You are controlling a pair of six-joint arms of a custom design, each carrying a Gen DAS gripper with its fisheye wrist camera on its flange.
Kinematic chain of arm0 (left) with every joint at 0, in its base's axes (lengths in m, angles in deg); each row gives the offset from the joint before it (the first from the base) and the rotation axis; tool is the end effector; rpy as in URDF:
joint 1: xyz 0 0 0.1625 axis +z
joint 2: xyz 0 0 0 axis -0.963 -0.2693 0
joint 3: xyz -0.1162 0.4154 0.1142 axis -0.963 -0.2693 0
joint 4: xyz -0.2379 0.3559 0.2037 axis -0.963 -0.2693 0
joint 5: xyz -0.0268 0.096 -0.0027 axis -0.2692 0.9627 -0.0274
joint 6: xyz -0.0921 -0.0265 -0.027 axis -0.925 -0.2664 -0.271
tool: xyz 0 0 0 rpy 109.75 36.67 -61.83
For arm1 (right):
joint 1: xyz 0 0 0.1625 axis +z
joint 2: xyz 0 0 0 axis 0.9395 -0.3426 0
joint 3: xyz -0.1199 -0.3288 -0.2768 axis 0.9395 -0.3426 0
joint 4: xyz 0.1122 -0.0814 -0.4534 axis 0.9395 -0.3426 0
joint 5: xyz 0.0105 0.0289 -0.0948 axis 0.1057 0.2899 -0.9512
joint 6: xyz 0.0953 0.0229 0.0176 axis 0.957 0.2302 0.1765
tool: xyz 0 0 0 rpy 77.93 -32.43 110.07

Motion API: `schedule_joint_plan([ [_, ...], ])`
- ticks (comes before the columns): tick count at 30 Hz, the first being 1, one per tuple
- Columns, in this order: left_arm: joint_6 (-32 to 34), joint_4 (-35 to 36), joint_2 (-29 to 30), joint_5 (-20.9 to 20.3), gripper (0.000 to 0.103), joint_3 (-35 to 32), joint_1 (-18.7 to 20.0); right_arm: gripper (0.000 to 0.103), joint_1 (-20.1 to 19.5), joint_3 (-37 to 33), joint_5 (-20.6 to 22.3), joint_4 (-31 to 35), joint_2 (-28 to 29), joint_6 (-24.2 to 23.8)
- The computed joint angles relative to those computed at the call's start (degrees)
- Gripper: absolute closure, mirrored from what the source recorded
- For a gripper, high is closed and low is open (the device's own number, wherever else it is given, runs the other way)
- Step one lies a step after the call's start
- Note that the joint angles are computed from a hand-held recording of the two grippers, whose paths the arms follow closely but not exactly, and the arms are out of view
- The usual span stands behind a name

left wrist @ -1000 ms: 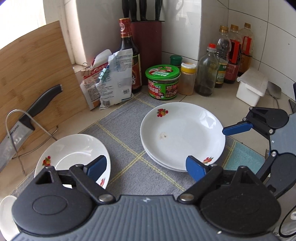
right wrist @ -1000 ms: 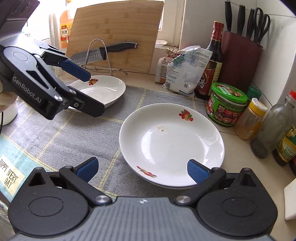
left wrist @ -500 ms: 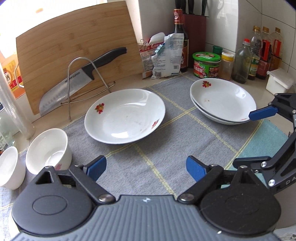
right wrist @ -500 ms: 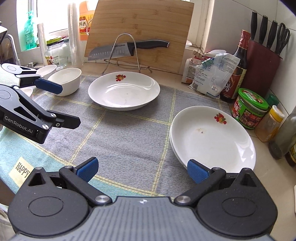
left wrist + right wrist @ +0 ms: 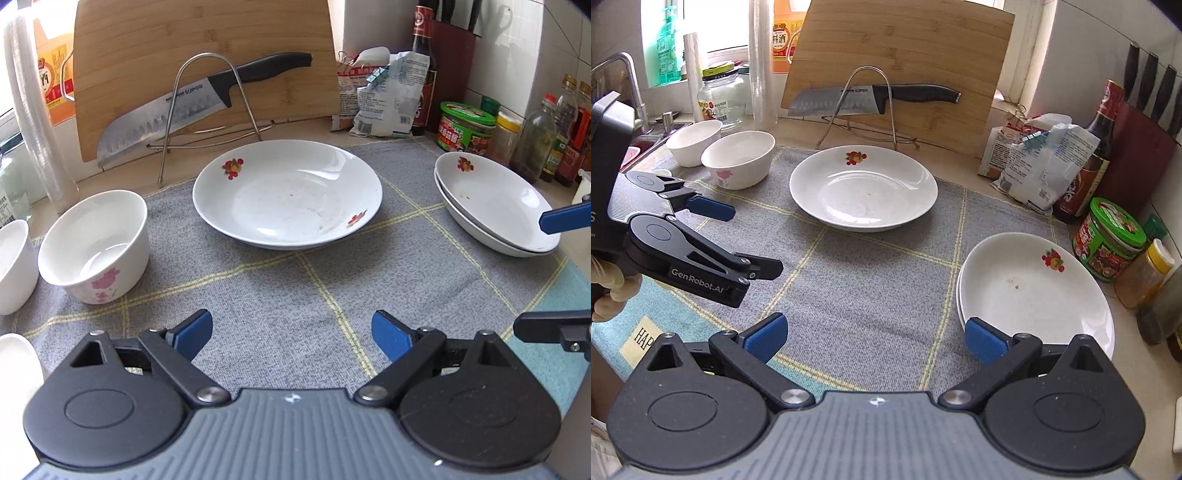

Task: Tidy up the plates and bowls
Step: 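Move the right tool to the flower plate by the cutting board and grip its rim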

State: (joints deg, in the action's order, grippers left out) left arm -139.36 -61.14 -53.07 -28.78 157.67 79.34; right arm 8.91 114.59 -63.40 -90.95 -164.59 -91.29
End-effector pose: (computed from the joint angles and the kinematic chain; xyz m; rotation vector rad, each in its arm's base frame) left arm -0.2648 -0.2280 0.0110 0.2975 2.1983 -0.8707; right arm 0.0694 -0.2635 0.2316 1.3000 -2.2703 0.4468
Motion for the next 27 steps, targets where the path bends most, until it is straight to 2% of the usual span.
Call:
schedule_joint_plan([
  [8, 1.0, -5.7, 5.0, -0.2, 0.009, -2.4, 5.6, 0.0, -2.0, -6.3, 4.1, 1.6, 9.8, -3.0],
  [13, 0.2, -4.1, 7.5, 1.5, 0.005, -4.3, 6.8, 0.0, -2.1, -9.8, 5.7, 2.9, 14.8, -4.5],
  [17, -0.4, -2.9, 7.9, 2.1, 0.0, -5.3, 8.4, 0.0, -1.2, -12.3, 5.1, 3.7, 18.3, -3.9],
  [27, 4.7, -8.4, 8.3, 6.1, 0.0, -4.2, 11.1, 0.0, 2.1, -16.8, 2.4, 1.3, 27.2, 0.9],
])
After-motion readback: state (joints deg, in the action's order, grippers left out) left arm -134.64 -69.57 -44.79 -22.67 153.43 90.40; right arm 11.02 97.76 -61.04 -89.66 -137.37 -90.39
